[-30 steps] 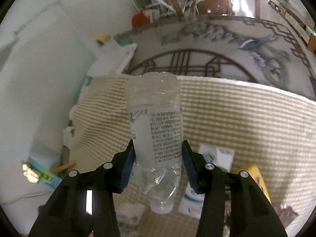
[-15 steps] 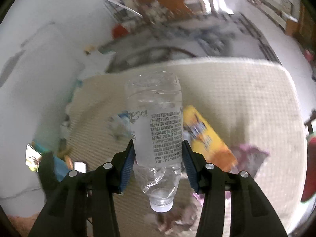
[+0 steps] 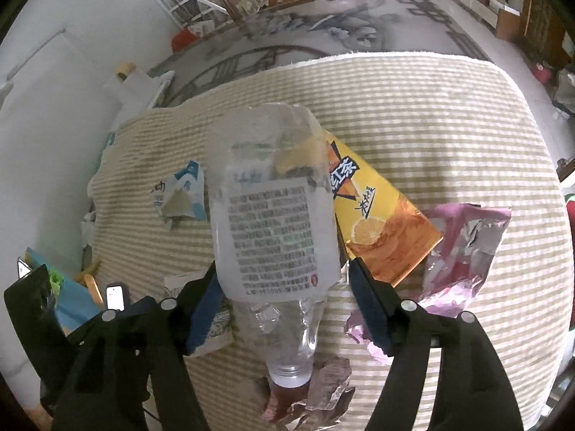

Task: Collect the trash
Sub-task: 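Carry the paper cup and plastic bottle over the red bucket with both tools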

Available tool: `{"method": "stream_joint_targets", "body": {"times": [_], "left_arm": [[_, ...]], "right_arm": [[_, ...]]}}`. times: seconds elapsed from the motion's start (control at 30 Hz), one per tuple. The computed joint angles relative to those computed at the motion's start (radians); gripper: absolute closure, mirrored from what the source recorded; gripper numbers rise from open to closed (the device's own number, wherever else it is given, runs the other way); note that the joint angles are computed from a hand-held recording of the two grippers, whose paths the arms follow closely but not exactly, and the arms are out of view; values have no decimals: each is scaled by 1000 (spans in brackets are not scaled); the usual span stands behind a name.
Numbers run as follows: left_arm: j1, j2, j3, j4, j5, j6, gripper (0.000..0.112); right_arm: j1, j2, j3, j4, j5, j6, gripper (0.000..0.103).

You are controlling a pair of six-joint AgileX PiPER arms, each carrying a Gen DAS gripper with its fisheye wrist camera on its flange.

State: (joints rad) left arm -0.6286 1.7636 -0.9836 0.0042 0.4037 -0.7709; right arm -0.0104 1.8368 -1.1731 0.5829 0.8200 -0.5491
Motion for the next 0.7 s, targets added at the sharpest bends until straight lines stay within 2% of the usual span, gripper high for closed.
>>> {"method": "stream_joint_targets", "body": {"times": [0.07,0.27,0.4,0.43,0.53,0.7], "left_arm": [[2,1,8,-18,-6,21,40],[-4,41,-17,-89,-5,100,41],[1,66,-30,-158,1,167,70],[1,66,-29,-161,-1,170,70],[-13,42,-21,-121,-25,127,70],[-52,-6,-75,66,-3,-14,70]], "right_arm": [[-7,-19,17,25,-3,-25,47],[-63,-99,81,148,11,-134,47],[-109,-164,135,230,23,-210,47],[-125,-186,157,257,23,-235,47],[-164,-228,196,309,28,-281,47],[-243,-290,222,370,47,-329,47]]}}
